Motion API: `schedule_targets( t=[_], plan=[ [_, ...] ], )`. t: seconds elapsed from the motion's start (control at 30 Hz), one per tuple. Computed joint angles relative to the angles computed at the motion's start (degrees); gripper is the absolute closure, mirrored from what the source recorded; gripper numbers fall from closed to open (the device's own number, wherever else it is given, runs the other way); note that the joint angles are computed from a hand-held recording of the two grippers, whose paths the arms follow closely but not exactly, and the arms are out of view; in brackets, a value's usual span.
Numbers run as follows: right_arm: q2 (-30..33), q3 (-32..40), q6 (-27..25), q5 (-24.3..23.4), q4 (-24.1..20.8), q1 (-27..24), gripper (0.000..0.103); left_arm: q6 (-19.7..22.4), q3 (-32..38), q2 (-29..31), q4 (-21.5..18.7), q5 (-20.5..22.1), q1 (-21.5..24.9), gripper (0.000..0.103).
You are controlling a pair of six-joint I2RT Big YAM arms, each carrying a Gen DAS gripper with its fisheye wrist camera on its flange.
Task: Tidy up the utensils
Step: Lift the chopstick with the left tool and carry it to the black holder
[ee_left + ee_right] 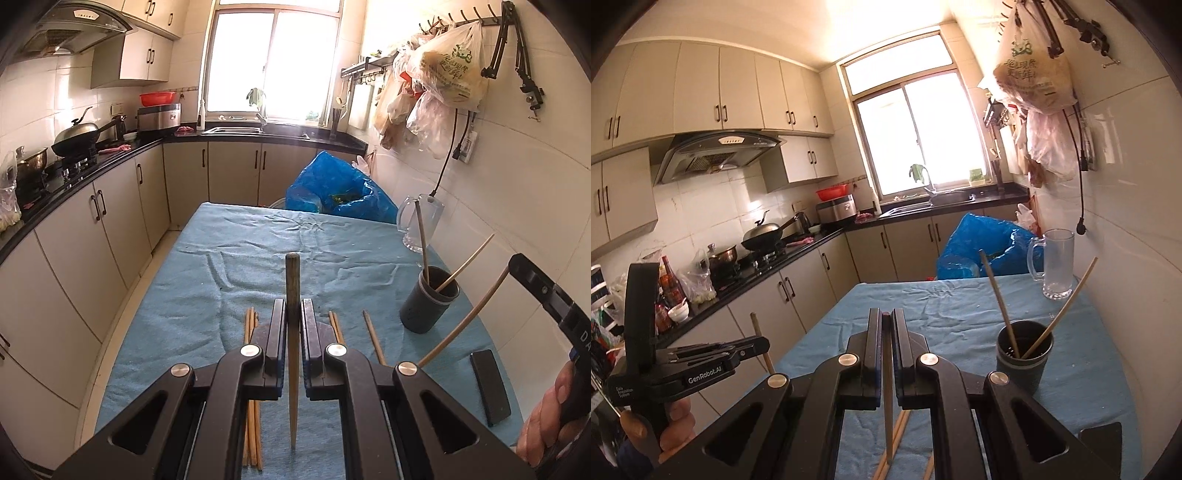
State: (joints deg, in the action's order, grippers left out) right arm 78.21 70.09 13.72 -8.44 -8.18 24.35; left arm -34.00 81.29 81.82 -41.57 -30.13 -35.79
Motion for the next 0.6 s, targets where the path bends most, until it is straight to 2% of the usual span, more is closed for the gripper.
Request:
schedule_targets(
  t=[0.6],
  plan=[
    [-3.2, -2.5, 3.0, 0.5, 2.1, -3.4, 0.097, 2.0, 2.8, 0.8, -0.7, 1.3, -0.6, 0.096]
  ],
)
